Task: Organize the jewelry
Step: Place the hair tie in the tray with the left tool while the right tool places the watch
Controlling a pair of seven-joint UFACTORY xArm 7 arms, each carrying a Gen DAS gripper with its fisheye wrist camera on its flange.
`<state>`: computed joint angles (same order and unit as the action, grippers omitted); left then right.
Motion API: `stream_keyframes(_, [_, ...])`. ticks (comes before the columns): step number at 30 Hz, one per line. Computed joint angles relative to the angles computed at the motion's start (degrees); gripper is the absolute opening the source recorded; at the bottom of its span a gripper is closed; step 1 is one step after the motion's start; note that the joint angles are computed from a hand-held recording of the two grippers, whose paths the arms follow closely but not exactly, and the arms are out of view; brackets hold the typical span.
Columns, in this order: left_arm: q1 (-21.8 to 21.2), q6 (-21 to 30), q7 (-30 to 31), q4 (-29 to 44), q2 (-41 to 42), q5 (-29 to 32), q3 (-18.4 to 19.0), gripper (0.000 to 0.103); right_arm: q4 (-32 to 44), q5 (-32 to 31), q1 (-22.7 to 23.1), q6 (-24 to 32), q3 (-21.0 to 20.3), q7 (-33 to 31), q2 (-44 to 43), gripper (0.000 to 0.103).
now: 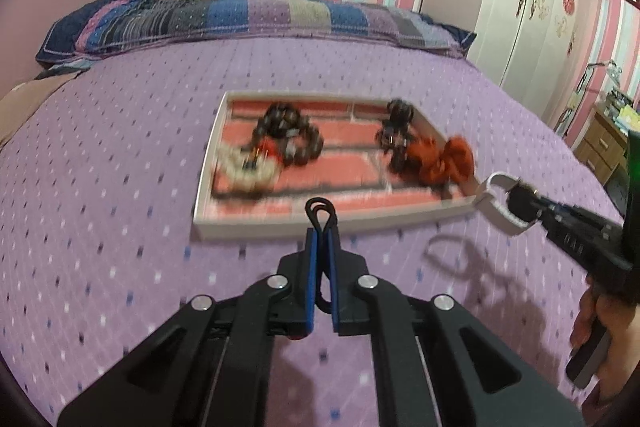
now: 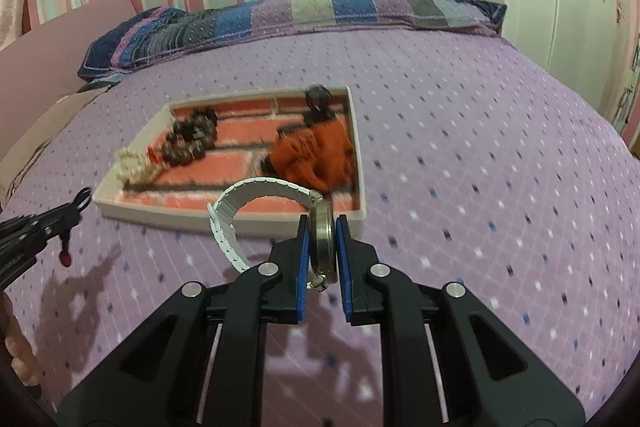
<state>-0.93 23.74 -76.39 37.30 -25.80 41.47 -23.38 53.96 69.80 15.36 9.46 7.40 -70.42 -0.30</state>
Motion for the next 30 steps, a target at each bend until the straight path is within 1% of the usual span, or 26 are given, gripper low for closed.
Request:
stream_keyframes(2, [1.49,-1.1,0.39,2.29,2.53,1.24,0.69,0.006,2.47,-2.48,0.57,-0.95,0.73,2.52,1.74,0.014])
stream_keyframes(6, [2.77,-3.36,0.71,6.58,8.51,3.52,3.46,0.006,8.01,-12.46,0.82,-1.41,2.37,12.2,6.77,0.014])
stream_keyframes(10, [1.43,-3.38,1.41,10.01,14.11,4.63,6.68,0.006,12.02,-21.56,0.83,-1.08,3.17,21.11,11.43,0.014])
stream_keyframes(15, [-1.09,-1.47,-0.23,12.86,19.5,9.09,9.17,0.006,13.9,-30.89,1.35,-2.08,2.86,29.22,15.82,0.014])
stream_keyframes(17, [-2.25,-0.65,-1.41,13.51,20.86,11.0,10.22,0.006,13.97,-33.62,1.18,-2.88,2.98,31.53,16.92,0.014])
stream_keyframes(19, [-3.3,-0.87,-2.32,13.59,21.67,11.76,11.74,0.006,13.67,-37.16,1.67,-4.44,2.38,34.26,17.7,0.014])
stream_keyframes(22, [-4.86,-0.64,-3.43,13.54,22.27,12.61,14.07,0.006,13.63,-42.72,3.58,-6.72,0.02,38.81,19.02,0.014])
stream_keyframes(24, [-5.49,-0.88,-3.84,13.36,22.47,12.96,15.24,0.006,14.01,-45.12,3.98,-7.35,-0.79,41.02,19.92,0.014])
stream_keyframes(27, [-5.96,-1.25,-4.22,13.14,22.86,13.16,16.29,0.006,14.33,-47.79,3.68,-7.55,-0.95,43.56,20.73,0.014])
stream_keyframes(30, [-6.36,-0.89,-4.29,12.92,23.12,13.26,16.76,0.006,13.94,-50.09,2.71,-7.75,-0.07,45.16,21.05,0.014])
